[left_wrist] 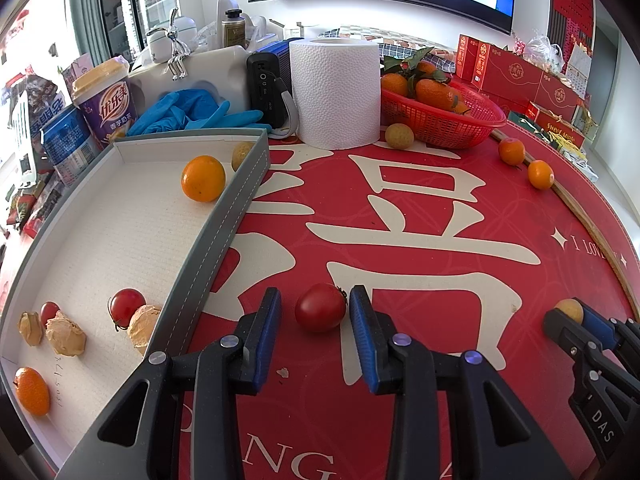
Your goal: Organize fruits
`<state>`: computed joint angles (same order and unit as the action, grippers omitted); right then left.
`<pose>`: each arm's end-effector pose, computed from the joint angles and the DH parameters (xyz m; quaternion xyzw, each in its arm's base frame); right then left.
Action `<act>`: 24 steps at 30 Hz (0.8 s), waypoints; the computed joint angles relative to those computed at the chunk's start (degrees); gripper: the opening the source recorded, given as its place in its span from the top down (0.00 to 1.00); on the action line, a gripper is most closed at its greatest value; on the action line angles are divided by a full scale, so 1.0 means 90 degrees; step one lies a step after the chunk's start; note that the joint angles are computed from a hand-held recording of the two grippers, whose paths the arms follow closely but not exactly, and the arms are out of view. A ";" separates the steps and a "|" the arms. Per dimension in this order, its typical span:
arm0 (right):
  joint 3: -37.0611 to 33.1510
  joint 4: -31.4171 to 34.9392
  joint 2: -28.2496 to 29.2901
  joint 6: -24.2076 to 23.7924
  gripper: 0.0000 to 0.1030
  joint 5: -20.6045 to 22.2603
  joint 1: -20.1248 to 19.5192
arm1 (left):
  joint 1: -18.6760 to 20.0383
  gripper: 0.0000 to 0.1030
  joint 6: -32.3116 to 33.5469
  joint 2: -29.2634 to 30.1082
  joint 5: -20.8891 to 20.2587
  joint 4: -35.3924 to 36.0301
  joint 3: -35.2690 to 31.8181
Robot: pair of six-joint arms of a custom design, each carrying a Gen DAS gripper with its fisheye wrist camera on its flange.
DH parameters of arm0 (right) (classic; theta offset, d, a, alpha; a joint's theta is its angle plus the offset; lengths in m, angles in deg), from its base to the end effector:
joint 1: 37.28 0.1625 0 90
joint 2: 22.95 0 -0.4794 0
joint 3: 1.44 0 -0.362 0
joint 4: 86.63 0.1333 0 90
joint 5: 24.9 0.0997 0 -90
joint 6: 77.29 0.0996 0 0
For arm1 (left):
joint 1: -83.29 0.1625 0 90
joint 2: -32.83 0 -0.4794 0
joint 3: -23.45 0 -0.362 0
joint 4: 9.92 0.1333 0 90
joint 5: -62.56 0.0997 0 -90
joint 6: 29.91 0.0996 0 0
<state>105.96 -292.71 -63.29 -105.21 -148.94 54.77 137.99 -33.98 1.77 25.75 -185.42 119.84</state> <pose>0.1002 -0.6310 0.1606 0.1077 -0.8718 0.3270 0.3484 -0.2167 -0.6748 0.0592 0.1615 0.8690 -0.2959 0.3623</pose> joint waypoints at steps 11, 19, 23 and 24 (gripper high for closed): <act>-0.0003 -0.0020 0.0011 -0.0029 0.73 -0.0038 0.0009 | 0.0003 0.62 0.0005 0.0001 -0.0006 -0.0005 -0.0002; -0.0044 -0.0073 0.0071 -0.0126 0.73 -0.0178 0.0051 | 0.0014 0.62 -0.0014 -0.0018 -0.0050 -0.0020 0.0014; -0.0048 -0.0077 0.0078 -0.0150 0.73 -0.0190 0.0056 | 0.0029 0.63 -0.0056 -0.0045 -0.0132 -0.0047 0.0035; -0.0043 -0.0064 0.0071 -0.0156 0.73 -0.0172 0.0052 | 0.0035 0.64 -0.0074 -0.0056 -0.0159 -0.0054 0.0043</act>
<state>105.57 -293.29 -62.66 -106.61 -150.50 55.23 138.30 -34.65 1.26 24.31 -185.91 120.23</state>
